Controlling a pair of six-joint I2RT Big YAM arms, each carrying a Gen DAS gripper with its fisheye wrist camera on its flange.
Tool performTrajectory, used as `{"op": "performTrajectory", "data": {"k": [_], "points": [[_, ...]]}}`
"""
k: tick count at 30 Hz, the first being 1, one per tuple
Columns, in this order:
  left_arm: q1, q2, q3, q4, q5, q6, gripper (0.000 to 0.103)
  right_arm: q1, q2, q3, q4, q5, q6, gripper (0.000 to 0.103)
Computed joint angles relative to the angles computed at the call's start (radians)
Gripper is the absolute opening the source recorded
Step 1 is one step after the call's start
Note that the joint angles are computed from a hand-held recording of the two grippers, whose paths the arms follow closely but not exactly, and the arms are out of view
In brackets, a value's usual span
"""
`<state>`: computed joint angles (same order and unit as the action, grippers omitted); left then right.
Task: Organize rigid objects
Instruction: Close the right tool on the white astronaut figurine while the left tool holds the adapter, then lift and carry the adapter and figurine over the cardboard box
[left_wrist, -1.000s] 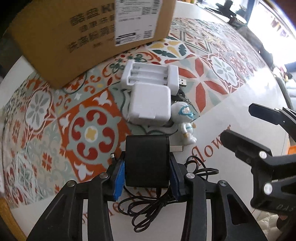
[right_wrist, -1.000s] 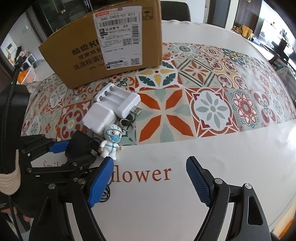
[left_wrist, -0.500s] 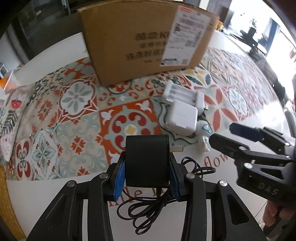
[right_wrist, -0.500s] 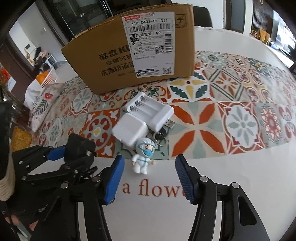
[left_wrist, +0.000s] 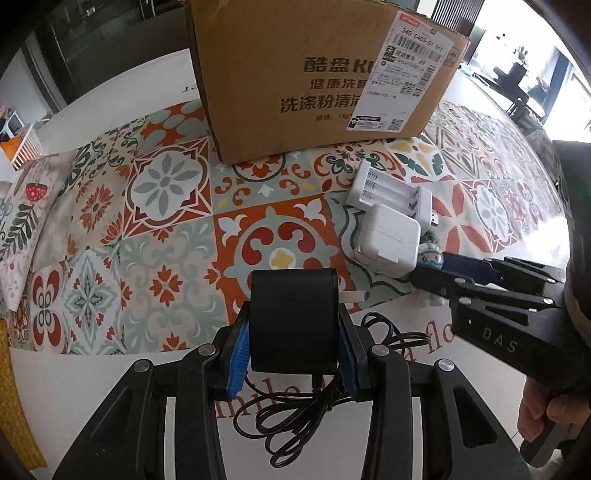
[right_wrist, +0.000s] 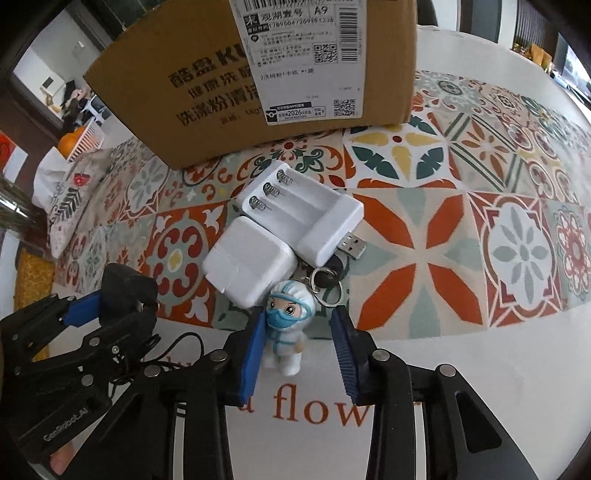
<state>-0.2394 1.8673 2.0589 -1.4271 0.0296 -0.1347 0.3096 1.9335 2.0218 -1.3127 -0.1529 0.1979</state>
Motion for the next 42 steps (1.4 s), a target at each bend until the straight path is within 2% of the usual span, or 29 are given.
{"op": "performTrajectory", "data": {"k": [11, 21, 34, 42], "points": [[0.017, 0.010, 0.001, 0.003, 0.006, 0.007, 0.040, 0.008, 0.030, 0.038, 0.003, 0.010, -0.029, 0.029], [0.003, -0.045, -0.021, 0.042, 0.022, -0.012, 0.040, -0.005, -0.062, -0.032, 0.047, 0.022, -0.028, 0.029], [-0.017, -0.087, -0.008, 0.076, 0.000, -0.023, 0.040, -0.007, -0.146, -0.078, 0.093, 0.004, -0.021, 0.029], [-0.023, -0.108, 0.013, 0.099, -0.023, -0.020, 0.040, -0.003, -0.188, -0.086, 0.133, 0.022, -0.031, 0.029]]}}
